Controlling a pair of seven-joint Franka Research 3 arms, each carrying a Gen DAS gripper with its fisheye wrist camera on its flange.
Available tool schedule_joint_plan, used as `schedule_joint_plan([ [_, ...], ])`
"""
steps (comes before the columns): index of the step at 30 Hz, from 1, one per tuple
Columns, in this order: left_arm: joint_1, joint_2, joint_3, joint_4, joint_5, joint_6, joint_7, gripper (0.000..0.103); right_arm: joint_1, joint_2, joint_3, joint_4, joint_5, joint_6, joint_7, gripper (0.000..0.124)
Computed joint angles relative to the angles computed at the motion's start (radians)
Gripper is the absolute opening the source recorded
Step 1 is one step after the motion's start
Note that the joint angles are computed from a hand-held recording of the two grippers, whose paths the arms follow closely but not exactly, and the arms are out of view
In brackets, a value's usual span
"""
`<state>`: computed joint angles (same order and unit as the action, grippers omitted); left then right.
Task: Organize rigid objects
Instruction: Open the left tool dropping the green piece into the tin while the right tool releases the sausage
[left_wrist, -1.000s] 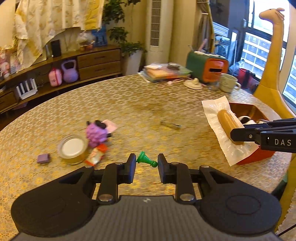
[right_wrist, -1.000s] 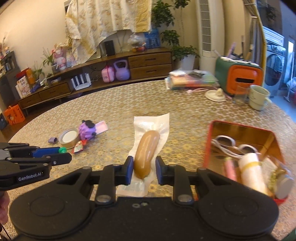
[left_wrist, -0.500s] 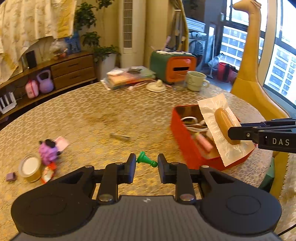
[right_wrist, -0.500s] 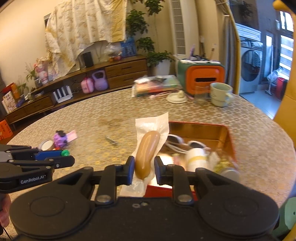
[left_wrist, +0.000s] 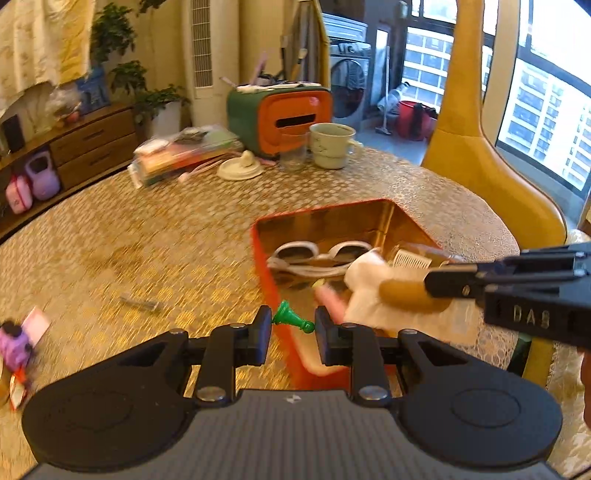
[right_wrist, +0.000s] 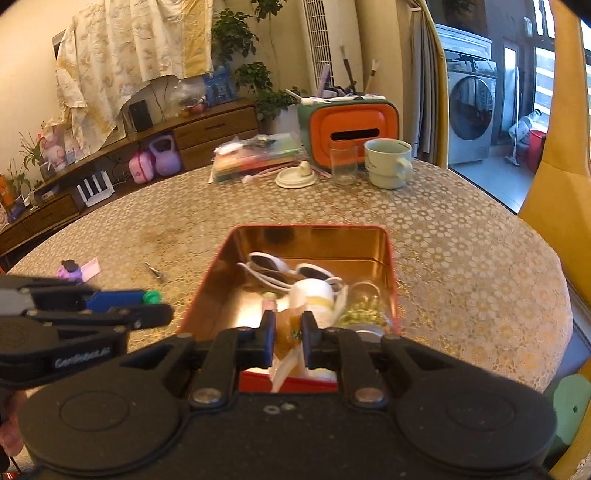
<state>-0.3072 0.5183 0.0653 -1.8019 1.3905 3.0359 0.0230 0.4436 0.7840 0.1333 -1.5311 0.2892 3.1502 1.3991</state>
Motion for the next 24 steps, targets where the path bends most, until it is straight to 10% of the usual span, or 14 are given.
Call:
schedule_joint_plan([
  [13,0.116,0.242,-0.186,0.255,-0.516,-0.096,0.604,0.025,-0.081,0.032,0.101,0.029,0.003,0.017,-0.107,0.021],
  [24,0.092,0.269,-0.186,0.278,-0.712,-0.148,0.798,0.025,-0.088,0.03,0.105,0.032,0.041,0.002,-0.122,0.025],
])
